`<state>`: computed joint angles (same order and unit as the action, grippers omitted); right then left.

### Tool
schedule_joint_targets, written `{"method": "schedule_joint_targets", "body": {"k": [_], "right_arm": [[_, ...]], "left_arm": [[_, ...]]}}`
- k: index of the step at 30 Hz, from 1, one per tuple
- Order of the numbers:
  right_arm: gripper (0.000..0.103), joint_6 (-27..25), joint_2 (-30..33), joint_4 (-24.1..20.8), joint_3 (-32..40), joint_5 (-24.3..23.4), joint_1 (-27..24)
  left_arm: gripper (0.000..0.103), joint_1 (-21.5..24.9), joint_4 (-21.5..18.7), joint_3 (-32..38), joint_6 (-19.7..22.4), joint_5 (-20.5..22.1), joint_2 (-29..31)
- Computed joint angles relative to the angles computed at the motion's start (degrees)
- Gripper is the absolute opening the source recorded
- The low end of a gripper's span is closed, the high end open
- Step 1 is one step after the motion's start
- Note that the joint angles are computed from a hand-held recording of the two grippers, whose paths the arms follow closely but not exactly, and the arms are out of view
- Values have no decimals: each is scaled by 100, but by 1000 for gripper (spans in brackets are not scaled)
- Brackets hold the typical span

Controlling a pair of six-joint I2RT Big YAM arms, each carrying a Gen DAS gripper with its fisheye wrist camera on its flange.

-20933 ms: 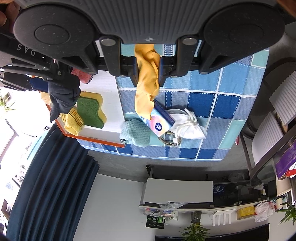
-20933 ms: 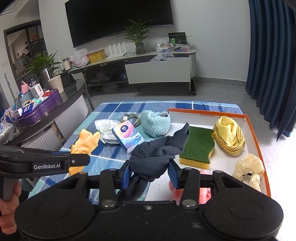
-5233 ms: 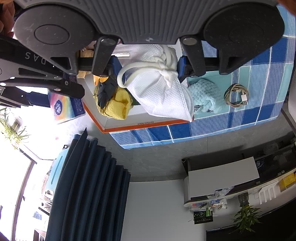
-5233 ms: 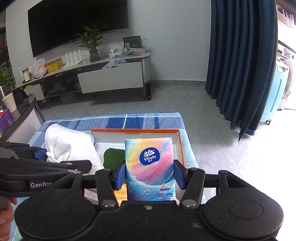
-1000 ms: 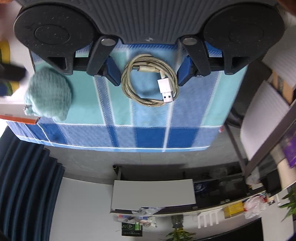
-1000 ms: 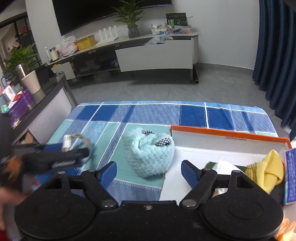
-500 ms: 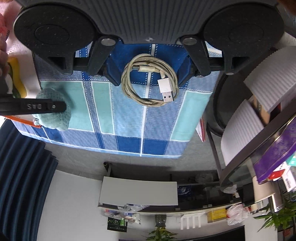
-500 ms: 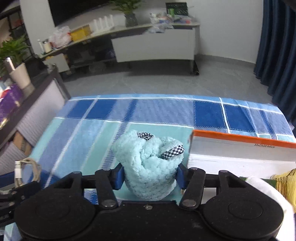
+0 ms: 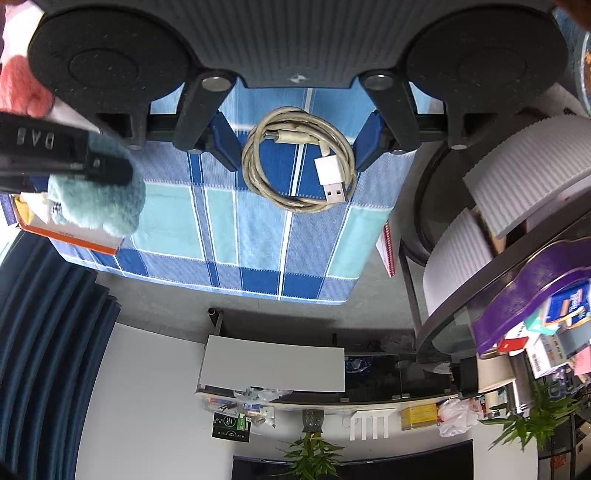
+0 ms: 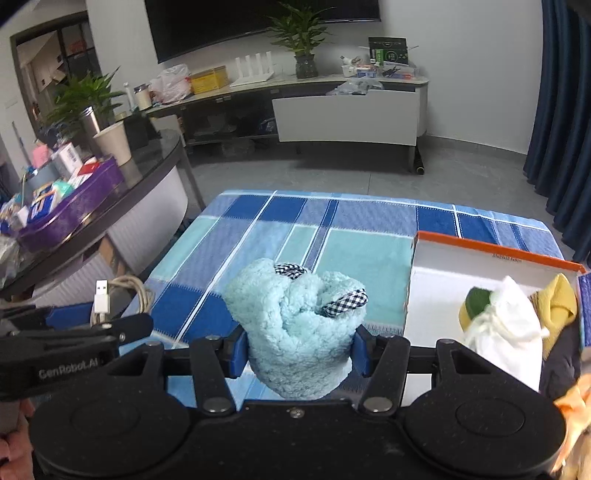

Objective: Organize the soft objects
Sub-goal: 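Lift and carry the beige cable and light blue pouch over the white tray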

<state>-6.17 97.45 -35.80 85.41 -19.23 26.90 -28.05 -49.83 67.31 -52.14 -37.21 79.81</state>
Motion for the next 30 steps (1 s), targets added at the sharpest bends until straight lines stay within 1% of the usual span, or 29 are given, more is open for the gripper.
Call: {"method": "schedule_joint_targets", "body": {"k": [4, 11, 19, 30], "right_arm": [[65, 45, -393, 157, -450, 106, 39], [65, 91, -782, 224, -842, 91, 2], [66, 115, -1061, 335, -1106, 43, -68], [66, 121, -1335, 432, -1455, -77, -236]], "left_arm": [[67, -175, -138, -77, -201, -116, -129], [67, -415, -273, -157, -450, -286, -255], [67, -614, -266, -221, -569, -378, -312], [67, -889, -451, -159, -815, -501, -243]]}}
